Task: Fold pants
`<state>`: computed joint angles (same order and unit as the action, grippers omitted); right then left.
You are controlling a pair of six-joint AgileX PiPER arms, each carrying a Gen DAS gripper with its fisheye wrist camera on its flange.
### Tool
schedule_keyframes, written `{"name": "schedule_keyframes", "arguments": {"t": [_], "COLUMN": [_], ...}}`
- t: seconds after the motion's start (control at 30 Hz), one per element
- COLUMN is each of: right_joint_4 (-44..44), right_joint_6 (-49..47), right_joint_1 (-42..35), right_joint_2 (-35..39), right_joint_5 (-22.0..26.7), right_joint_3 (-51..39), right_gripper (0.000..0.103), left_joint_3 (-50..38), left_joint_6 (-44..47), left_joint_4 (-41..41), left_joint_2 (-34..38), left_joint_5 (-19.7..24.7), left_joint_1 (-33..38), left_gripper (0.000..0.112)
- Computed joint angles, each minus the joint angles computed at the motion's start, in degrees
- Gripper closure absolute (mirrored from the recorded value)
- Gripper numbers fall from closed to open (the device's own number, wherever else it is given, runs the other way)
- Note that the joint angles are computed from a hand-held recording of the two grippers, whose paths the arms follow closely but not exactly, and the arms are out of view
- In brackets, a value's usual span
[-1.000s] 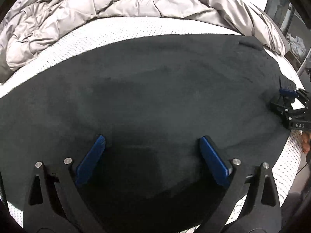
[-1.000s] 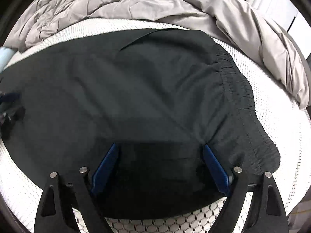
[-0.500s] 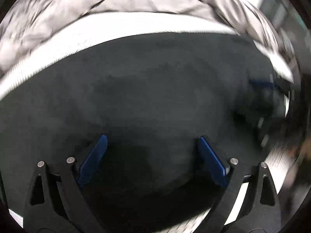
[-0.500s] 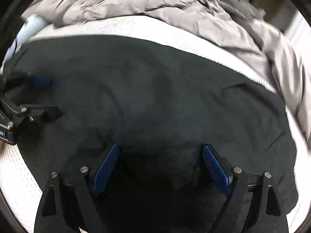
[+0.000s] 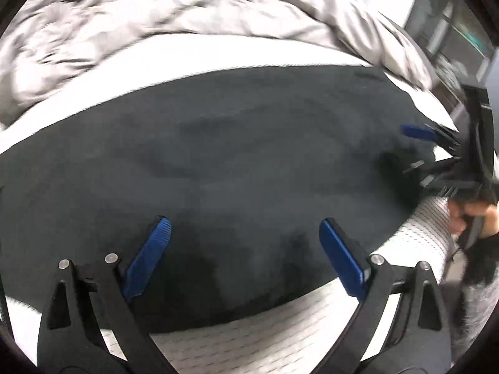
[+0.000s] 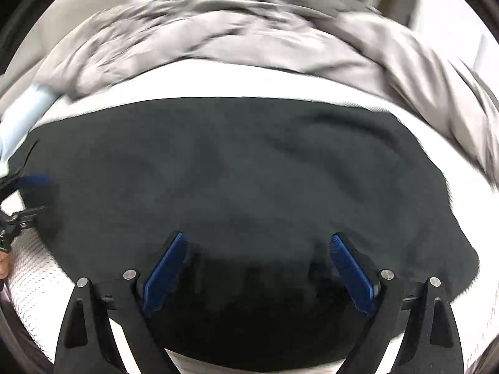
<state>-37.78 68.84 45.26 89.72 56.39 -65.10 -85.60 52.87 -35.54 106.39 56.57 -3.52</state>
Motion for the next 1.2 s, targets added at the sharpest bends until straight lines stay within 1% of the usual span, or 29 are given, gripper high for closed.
{"name": "schedule_keyframes", "arguments": {"t": [0.07, 0.1, 0.13, 0.17, 0.23, 0.3, 0.33, 0.4, 0.43, 0.47, 0.5, 0.57, 0.63, 0.67, 0.7, 0.77, 0.8, 0.83, 0.87, 0.9, 0.93, 0.97, 1.0, 1.07, 1.13, 1.2], "right_joint_4": [0.8, 1.2, 1.7, 1.8, 2.5, 0.4, -0.3, 1.4, 1.9, 1.4, 1.3, 0.0, -1.0, -0.6, -0.1, 0.0, 0.4, 0.7, 0.4, -0.2, -0.4, 0.1, 0.8, -1.5, -2.2, -2.0], "right_joint_6": [-5.7, -7.0, -8.1, -8.5, -8.2, -4.8, -2.1, -0.1, 0.5, 2.0, 2.6, 3.5, 3.5, 2.3, 0.5, -4.0, -7.4, -9.8, -12.4, -13.4, -13.6, -13.0, -12.1, -8.3, -4.7, -1.7], "right_joint_1": [1.4, 1.6, 1.6, 1.1, -0.6, -2.2, -3.8, -7.8, -9.6, -10.0, -9.9, -10.0, -9.9, -9.7, -10.1, -10.3, -11.7, -11.8, -11.1, -10.5, -10.3, -11.2, -11.9, -13.5, -14.4, -17.0], "right_joint_2": [6.2, 7.9, 8.9, 8.9, 6.1, 2.7, 0.1, -5.0, -7.4, -9.2, -9.9, -9.9, -7.5, -4.3, -1.2, 6.2, 8.8, 11.5, 15.3, 17.6, 18.3, 16.8, 15.0, 12.0, 9.1, 4.5], "right_joint_5": [-0.4, -1.2, -1.3, -1.5, -2.8, 0.7, 2.1, 0.0, -1.4, -1.1, -1.0, -2.5, -5.9, -6.7, -7.4, -6.6, -6.6, -5.6, -2.5, 0.3, 1.0, -0.6, -0.9, 2.2, 4.0, 0.4], "right_joint_3": [-5.7, -7.0, -7.7, -7.1, -3.3, 1.6, 5.1, 10.3, 12.3, 13.5, 13.6, 11.8, 7.8, 3.8, 0.6, -7.4, -9.8, -12.4, -15.8, -17.7, -17.3, -15.3, -13.3, -9.3, -5.1, 1.0], "right_gripper": [0.009, 0.009, 0.009, 0.009, 0.009, 0.008, 0.006, 0.006, 0.006, 0.006, 0.006, 0.006, 0.006, 0.006, 0.006, 0.006, 0.006, 0.006, 0.006, 0.006, 0.006, 0.006, 0.006, 0.005, 0.005, 0.005], "left_joint_3": [-0.2, 0.6, 1.6, 2.2, 1.6, 1.0, 0.6, 0.6, -0.2, -1.0, -2.8, -7.8, -14.9, -18.9, -22.6, -28.7, -29.3, -29.5, -27.7, -25.2, -25.0, -25.2, -24.7, -24.9, -26.0, -26.6], "left_joint_6": [-1.6, -3.0, -2.5, -1.7, -0.6, -0.2, -0.3, -1.2, -3.0, -5.5, -8.4, -12.1, -15.4, -18.1, -20.4, -24.0, -27.4, -29.4, -29.1, -27.9, -26.8, -26.4, -26.2, -26.8, -27.5, -28.4], "left_joint_4": [3.3, 6.6, 8.1, 8.0, 8.1, 8.4, 8.7, 9.1, 10.0, 11.0, 11.8, 9.5, 5.2, 5.2, 6.8, 11.4, 16.3, 19.2, 20.8, 20.8, 21.0, 21.1, 21.3, 21.8, 22.2, 23.0], "left_joint_2": [1.1, 1.0, 0.6, 0.2, 0.3, 0.8, 0.9, 0.7, 0.8, 1.0, 1.6, 3.8, 7.9, 10.6, 13.0, 17.5, 19.0, 19.8, 19.5, 18.2, 18.0, 18.0, 17.6, 17.8, 18.3, 18.5], "left_joint_5": [-0.8, -3.2, -4.7, -5.0, -3.4, -3.0, -2.5, -2.7, -2.8, -3.5, -3.8, -3.7, -2.0, -0.6, 0.7, 2.7, 1.5, 0.9, -1.1, -3.1, -3.0, -2.7, -2.9, -2.8, -2.4, -2.1], "left_joint_1": [-3.2, -4.9, -5.6, -5.5, -4.2, -3.0, -2.1, -1.3, -0.8, -0.6, -0.3, 0.1, 0.1, -0.5, -1.4, -3.9, -5.6, -6.7, -7.3, -7.4, -7.2, -6.8, -6.0, -3.9, -1.9, -0.6], "left_gripper": [0.017, 0.016, 0.015, 0.015, 0.014, 0.013, 0.013, 0.013, 0.013, 0.013, 0.013, 0.014, 0.013, 0.014, 0.014, 0.014, 0.014, 0.014, 0.013, 0.012, 0.012, 0.012, 0.012, 0.012, 0.012, 0.012]}}
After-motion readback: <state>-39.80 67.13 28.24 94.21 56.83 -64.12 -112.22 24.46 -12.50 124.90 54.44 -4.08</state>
